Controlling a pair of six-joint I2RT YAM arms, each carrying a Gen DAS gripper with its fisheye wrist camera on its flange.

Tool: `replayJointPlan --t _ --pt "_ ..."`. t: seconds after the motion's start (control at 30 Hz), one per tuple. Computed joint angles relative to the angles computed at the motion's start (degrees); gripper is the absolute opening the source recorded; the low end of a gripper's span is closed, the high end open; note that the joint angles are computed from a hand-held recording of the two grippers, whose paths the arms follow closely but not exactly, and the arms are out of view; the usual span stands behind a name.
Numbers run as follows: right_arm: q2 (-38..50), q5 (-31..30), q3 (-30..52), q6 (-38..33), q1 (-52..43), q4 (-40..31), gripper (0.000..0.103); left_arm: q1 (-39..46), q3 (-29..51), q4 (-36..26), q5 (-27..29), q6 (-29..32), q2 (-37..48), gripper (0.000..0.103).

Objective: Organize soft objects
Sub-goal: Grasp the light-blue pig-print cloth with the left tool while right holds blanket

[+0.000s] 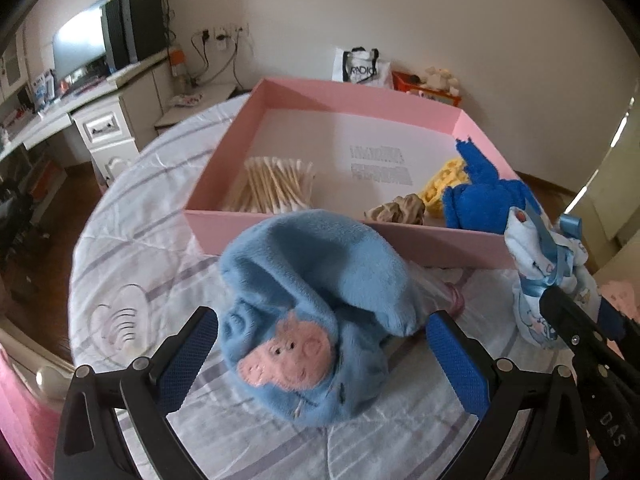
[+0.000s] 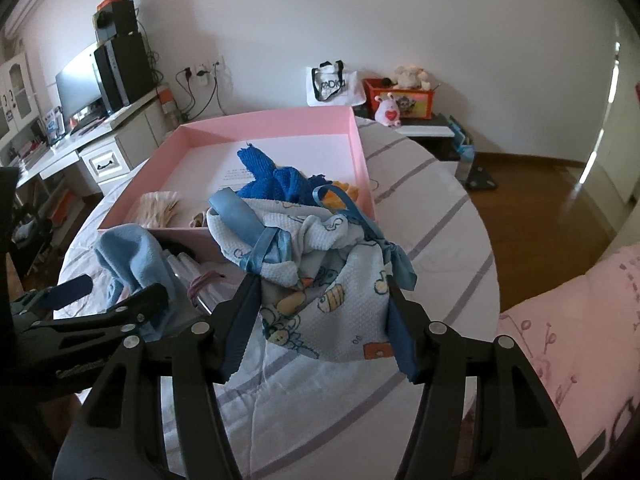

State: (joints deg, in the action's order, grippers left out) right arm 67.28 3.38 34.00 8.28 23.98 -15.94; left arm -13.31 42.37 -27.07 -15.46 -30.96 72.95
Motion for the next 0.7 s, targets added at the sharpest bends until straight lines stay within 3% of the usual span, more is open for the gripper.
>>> replayJointPlan --t 0.07,0.13,0.2,0.23,0.43,0.7 --pt "0.8 0.2 0.1 -0.1 0.1 0.7 0.057 2.0 0.1 1.0 2.7 1.2 1.4 0.074" --pt "1.6 0.7 0.5 0.1 0.6 1.3 0.057 4.1 0.2 1.3 5.7 2.3 2.7 0.059" --pt "1.1 0.9 0.0 0.2 0.7 1.3 0.057 4.3 -0.1 1.2 5.1 2.8 2.2 0.046" --pt "1.0 1.0 0.0 0.3 0.7 1.3 0.057 4.4 -0.3 1.3 5.1 3.2 1.6 0.034" --pt "0.0 1.5 -0.3 0.7 1.2 0.4 0.057 4.7 -1.4 -0.7 5.6 4.0 -2.3 0.023" --pt "-3.3 1.2 -0.5 0.4 1.7 -1.5 0.056 1.1 -1.4 -4.6 2.9 1.5 -7.2 0.022"
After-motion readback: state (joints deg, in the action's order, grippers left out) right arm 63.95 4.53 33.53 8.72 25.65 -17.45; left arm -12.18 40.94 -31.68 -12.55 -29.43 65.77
